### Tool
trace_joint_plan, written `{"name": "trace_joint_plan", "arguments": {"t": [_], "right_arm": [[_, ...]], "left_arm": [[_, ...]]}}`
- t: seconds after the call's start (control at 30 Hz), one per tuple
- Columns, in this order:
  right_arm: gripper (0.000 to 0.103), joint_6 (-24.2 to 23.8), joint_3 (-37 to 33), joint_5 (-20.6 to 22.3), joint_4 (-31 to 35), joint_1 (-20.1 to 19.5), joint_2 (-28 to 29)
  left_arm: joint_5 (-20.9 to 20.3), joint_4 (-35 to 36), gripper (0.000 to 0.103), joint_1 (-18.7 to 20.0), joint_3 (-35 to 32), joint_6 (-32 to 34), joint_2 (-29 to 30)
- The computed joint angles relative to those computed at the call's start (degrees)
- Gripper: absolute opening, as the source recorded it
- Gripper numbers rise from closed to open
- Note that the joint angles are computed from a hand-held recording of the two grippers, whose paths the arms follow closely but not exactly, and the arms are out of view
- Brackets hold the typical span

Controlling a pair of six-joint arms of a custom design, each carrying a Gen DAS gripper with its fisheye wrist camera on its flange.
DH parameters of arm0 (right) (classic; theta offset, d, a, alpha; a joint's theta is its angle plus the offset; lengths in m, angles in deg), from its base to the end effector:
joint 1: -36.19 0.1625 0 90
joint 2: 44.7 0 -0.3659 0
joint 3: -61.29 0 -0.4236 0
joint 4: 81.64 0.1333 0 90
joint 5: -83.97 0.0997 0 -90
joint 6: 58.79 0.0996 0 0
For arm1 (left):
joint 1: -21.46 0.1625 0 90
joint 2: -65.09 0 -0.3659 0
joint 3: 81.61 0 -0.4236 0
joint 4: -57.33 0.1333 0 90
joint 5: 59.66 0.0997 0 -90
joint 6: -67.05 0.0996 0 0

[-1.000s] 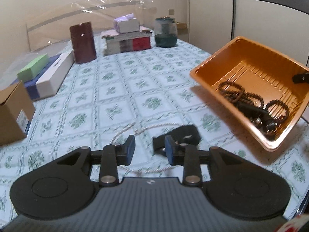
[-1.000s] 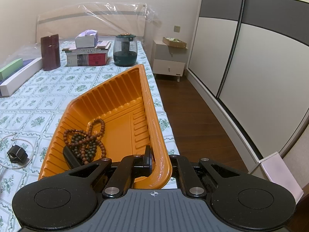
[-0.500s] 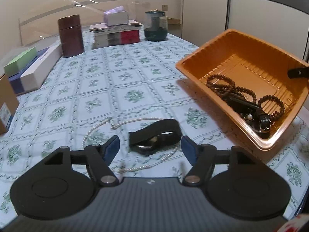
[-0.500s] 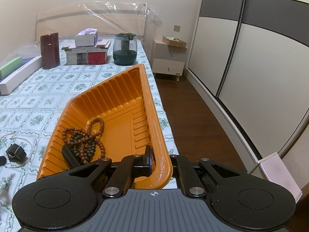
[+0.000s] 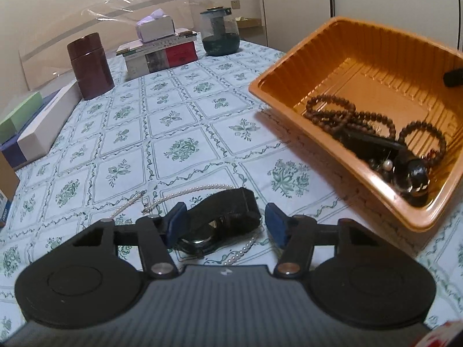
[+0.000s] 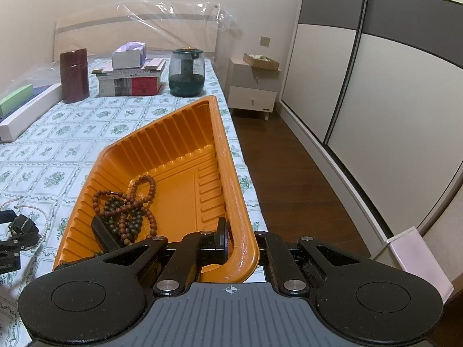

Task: Organize jewelry
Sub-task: 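Move the left tool back and grasp the black watch strap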

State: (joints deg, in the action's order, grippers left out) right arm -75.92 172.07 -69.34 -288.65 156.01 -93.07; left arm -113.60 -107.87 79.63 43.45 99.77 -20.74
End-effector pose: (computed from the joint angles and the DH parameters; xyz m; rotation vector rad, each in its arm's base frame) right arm 0.3037 -0.4408 0.1159 0.2018 -1.9790 1.1016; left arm -0.0915 -0.5113 0.2529 1.0693 2.1689 -0.7746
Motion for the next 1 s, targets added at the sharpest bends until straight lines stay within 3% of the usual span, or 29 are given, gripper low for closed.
{"name": "trace_joint_plan", "arguments": {"t": [0.2,0.47,1.0], "right_arm": [[0.006,-0.2,-0.1,0.0,-0.1,0.0,0.1],[0.006,-0.1,0.0,0.0,-0.3,0.0,0.2],[0.006,0.0,-0.4,-0.2,0.1,0.3,0.3]], "left_arm": [[-0.5,-0.9,0.041,-0.1,0.7,2.2,-0.4],[-1.9,0.3,0.031,0.1,0.3,1.6,-2.3],[-3.3,5.4,0.029,0.6,-1.9,-3.6,-6.5]]}}
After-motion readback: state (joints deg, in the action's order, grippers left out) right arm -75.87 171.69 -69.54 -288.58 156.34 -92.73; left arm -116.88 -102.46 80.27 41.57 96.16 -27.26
